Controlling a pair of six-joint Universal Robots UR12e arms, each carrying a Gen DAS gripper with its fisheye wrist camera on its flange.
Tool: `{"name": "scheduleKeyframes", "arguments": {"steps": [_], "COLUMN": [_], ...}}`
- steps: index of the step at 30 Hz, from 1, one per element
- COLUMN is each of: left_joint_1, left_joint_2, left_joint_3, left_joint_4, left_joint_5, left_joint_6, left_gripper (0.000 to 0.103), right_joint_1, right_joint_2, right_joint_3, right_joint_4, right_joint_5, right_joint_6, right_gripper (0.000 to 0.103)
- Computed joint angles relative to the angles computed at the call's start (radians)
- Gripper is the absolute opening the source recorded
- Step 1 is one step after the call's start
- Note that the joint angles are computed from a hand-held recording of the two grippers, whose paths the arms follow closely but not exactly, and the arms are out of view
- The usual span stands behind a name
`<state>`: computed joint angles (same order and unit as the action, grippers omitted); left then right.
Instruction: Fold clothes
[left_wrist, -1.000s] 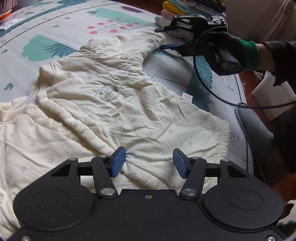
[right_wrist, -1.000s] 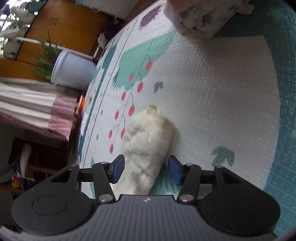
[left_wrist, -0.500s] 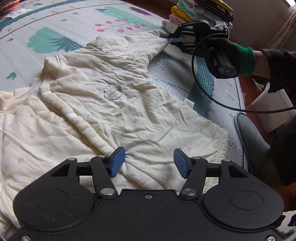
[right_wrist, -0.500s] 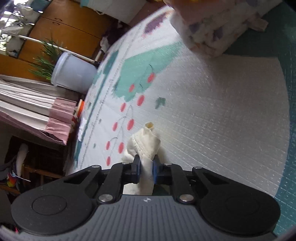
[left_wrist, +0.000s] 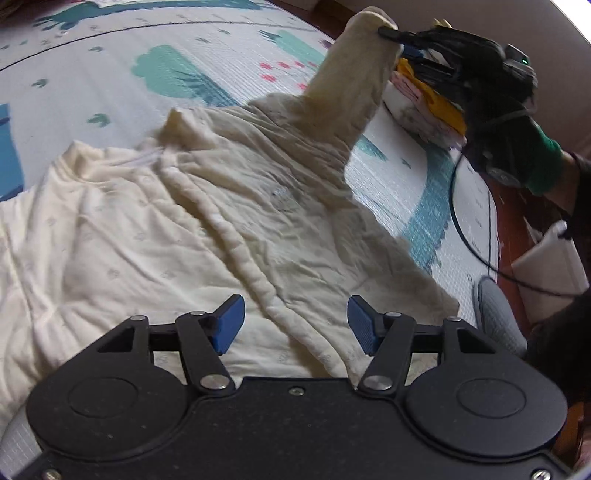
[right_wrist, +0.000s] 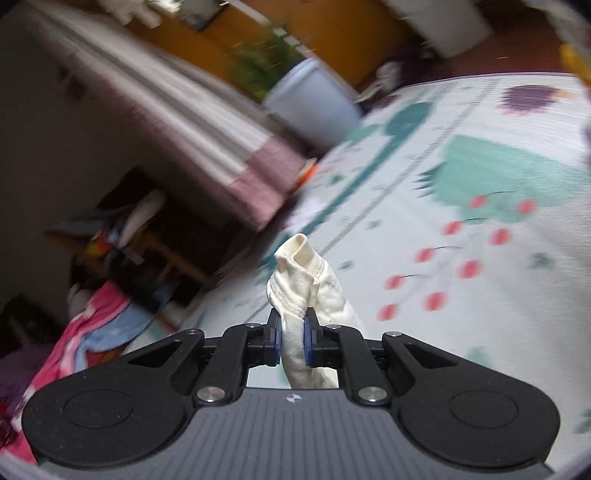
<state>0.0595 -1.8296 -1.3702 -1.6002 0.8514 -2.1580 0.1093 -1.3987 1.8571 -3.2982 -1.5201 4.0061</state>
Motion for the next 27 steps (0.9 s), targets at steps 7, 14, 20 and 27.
{"name": "scheduleKeyframes", "arguments": {"steps": [7, 14, 20, 27], "left_joint_1": [0.016, 0.098, 0.131, 0.098], "left_joint_2": [-0.017, -0.094, -0.094, -0.128], "left_joint_3": [0.022, 0.112, 0.042, 0.077], "left_joint_4": [-0.036, -0.415, -0.243, -0.156], "left_joint_5": [-0.033, -0.315, -0.431, -0.342], "left_joint_6": [-0.076, -0.095, -0.457, -0.551], "left_gripper": [0.061, 0.061, 0.068, 0.042], "right_joint_1": [0.043, 0.118, 0.186, 0.242], "right_joint_2": [0.058, 0.124, 0.149, 0.137], "right_joint_3": [-0.122, -0.242, -0.296, -0.288], "right_joint_4": [0.082, 0.282, 0.457, 0.521], "right_joint_5": [0.192, 0.337, 0.319, 0.203], "right_joint_6": [-0.226, -0.561, -0.920, -1.115], "right_gripper": [0.013, 0.013, 0.013, 0.014]}}
